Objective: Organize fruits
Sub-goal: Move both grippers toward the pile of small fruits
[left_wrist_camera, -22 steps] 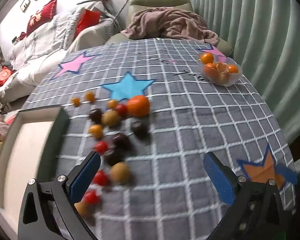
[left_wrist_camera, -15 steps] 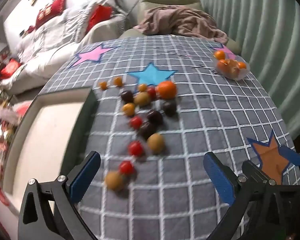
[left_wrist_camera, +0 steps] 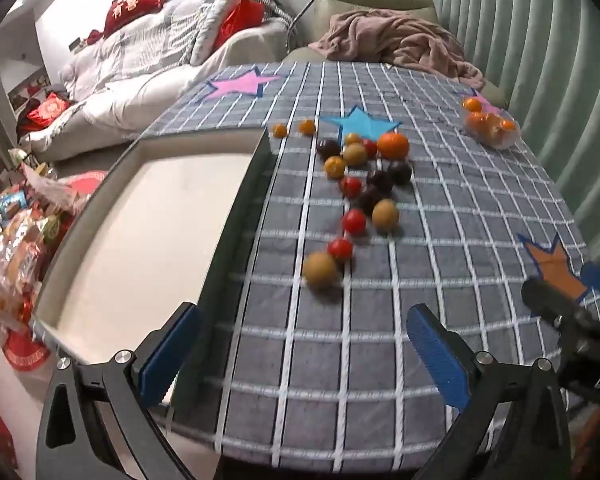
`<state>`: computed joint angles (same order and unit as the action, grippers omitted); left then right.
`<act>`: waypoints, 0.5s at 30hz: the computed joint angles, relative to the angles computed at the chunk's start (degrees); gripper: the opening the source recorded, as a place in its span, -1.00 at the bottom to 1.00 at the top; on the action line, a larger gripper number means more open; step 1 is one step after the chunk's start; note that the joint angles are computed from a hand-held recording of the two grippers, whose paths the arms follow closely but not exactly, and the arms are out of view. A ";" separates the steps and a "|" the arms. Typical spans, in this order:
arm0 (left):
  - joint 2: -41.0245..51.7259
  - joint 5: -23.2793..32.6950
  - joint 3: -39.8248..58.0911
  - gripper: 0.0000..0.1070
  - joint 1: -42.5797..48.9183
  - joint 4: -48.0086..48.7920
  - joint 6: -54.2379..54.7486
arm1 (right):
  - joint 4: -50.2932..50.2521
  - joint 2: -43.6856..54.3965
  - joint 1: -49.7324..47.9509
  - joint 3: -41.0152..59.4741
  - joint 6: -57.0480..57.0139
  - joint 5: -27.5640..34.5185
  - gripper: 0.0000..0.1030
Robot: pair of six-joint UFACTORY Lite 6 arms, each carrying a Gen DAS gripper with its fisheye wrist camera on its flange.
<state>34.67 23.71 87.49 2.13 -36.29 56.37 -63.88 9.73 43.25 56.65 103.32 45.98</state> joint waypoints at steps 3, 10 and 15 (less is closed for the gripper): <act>-1.34 -0.52 -2.52 0.93 0.94 -1.22 2.75 | 0.12 4.38 -0.65 4.45 -1.36 -0.94 1.00; -1.98 -0.22 -3.82 0.93 2.69 -2.88 6.10 | -0.26 8.97 -0.17 8.42 -1.35 -1.75 1.00; -1.67 -0.24 -3.56 0.93 3.10 -3.08 6.43 | 0.54 10.46 -0.47 10.98 -3.63 -1.60 1.00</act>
